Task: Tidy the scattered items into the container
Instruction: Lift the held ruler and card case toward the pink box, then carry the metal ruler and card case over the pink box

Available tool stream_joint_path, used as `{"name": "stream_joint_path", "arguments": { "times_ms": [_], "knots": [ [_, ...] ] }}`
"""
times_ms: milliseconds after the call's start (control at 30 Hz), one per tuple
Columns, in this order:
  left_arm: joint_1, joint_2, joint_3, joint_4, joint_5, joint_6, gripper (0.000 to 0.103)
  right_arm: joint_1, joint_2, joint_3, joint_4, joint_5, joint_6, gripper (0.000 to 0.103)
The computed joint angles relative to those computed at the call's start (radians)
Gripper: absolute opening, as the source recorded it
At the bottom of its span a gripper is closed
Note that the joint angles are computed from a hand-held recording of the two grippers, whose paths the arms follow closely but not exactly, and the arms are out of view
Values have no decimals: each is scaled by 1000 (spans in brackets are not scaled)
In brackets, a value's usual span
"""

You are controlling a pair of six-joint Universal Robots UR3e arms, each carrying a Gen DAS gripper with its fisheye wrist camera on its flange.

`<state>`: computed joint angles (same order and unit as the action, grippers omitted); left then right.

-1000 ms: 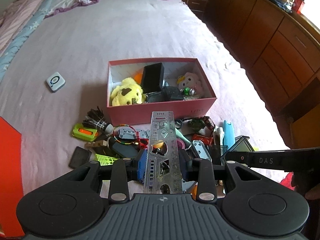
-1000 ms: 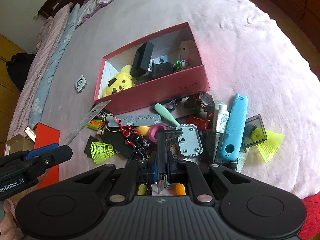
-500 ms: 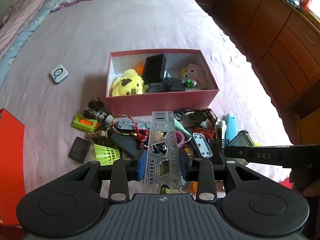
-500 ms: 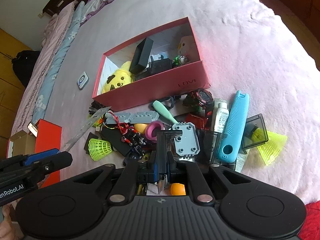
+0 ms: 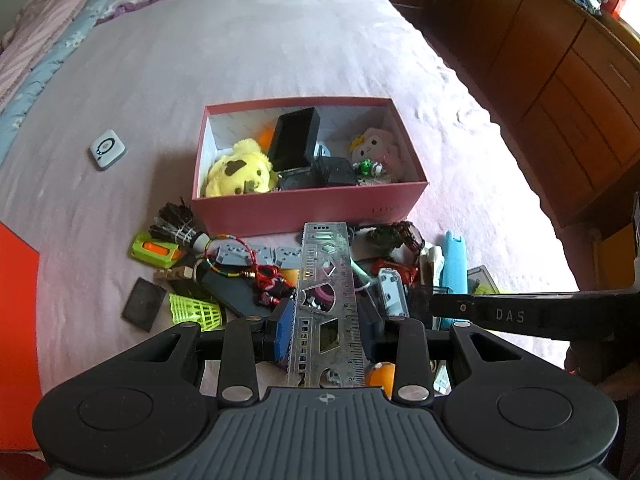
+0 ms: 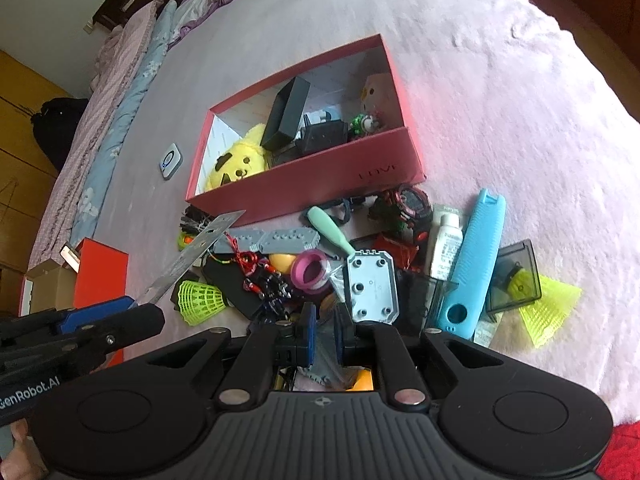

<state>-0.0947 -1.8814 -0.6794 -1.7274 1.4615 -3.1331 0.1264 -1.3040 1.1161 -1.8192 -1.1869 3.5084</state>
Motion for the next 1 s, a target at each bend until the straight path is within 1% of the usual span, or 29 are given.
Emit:
{"name": "stream_joint_path", "arguments": {
  "times_ms": [133,167,233,267,300,367,467,533,600,667,767,867,1000],
  "knots": [
    [15,-50,62,-8,-20,10,35,14,30,-53,14,-31,0,10],
    [19,-61,76,-10,-25,13,35,14,37,-62,22,-32,-2,13],
    [26,-74,87,-7,-35,24,35,23,62,-91,57,-46,-13,23],
    [30,-76,82,-3,-39,31,35,32,78,-107,81,-49,-37,34],
    [34,-75,71,3,-41,37,35,41,96,-123,105,-53,-61,41],
    [42,-61,31,18,-47,46,35,77,128,-137,133,-64,-130,43],
    [58,-28,-42,37,-51,57,35,144,176,-141,137,-98,-187,44],
    [71,4,-95,50,-54,63,35,184,204,-148,128,-114,-219,47],
    [86,41,-153,65,-58,70,35,226,233,-161,114,-136,-255,54],
    [103,78,-209,77,-59,77,35,268,253,-166,72,-179,-297,58],
    [128,126,-277,85,-64,85,35,317,284,-172,15,-234,-340,59],
    [152,168,-337,92,-70,90,35,354,322,-189,-13,-285,-387,60],
    [179,206,-400,104,-80,94,35,381,306,-133,-63,-322,-471,63]
  ]
}}
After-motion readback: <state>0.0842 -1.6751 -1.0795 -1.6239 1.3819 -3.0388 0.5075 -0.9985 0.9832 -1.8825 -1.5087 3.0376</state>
